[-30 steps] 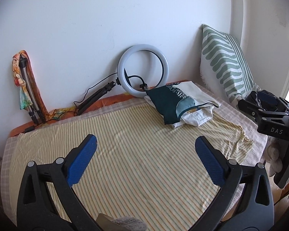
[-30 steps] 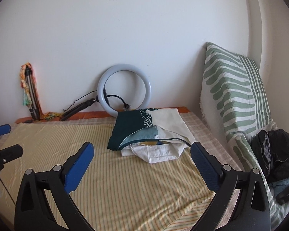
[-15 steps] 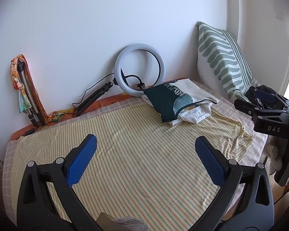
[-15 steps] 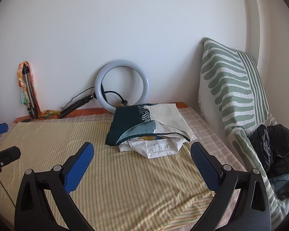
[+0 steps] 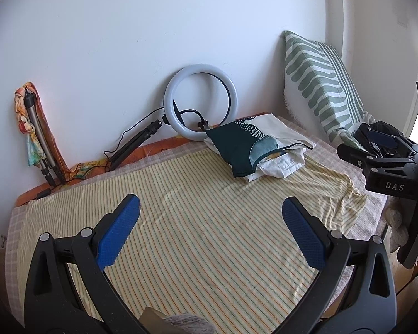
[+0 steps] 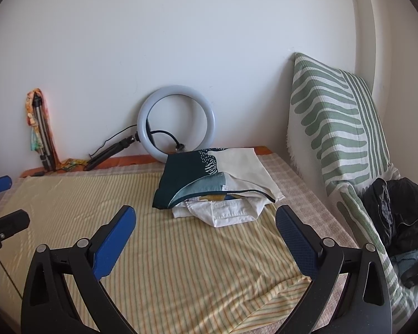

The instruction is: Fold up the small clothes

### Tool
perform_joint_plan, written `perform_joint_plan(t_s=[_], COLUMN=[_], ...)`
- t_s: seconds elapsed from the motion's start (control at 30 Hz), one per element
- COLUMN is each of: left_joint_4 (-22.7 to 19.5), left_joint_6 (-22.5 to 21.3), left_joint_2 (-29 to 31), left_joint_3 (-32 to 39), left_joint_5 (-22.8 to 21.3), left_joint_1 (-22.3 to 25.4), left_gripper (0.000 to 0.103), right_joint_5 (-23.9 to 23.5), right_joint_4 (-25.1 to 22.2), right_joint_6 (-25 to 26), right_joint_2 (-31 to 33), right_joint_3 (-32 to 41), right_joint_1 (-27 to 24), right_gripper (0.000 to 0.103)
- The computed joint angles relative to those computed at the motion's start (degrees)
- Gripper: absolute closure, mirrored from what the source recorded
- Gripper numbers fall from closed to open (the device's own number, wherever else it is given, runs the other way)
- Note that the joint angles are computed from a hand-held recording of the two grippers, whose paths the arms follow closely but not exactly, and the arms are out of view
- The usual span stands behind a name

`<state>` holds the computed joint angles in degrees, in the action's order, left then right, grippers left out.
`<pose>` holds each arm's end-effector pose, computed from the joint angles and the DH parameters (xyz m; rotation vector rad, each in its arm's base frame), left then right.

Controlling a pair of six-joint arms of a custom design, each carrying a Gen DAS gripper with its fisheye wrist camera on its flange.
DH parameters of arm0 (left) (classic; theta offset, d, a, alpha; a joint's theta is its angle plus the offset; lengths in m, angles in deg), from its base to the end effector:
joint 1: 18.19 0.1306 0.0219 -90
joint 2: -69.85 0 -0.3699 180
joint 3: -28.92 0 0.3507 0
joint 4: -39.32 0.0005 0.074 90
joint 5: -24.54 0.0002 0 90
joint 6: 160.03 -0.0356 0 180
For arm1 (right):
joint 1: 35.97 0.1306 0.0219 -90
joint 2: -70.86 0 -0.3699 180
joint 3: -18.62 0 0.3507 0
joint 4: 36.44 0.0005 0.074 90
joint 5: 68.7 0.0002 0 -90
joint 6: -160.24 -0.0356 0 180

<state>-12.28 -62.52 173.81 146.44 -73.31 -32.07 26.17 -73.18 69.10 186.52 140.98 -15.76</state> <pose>0.5233 -0.1248 0.5043 0.0494 2.2273 -0.0512 0.5878 0.2126 0.4500 -0.2964 2.0748 0.1363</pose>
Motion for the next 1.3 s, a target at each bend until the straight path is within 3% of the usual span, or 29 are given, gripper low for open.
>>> perform_joint_plan(t_s=[1.3], left_joint_4=[1.0], left_joint_6=[-0.3], left_joint_2=[-0.2], left_joint_3=[-0.6], left_joint_5=[0.7], left_joint_1=[0.8], left_gripper=[0.0], right_joint_5=[-1.6], right_joint_4=[-1.4], right_joint_6=[-1.4], right_joint_2=[0.4], right_joint_3=[-0.3], right_joint_1=[-0.3], right_gripper=[0.003])
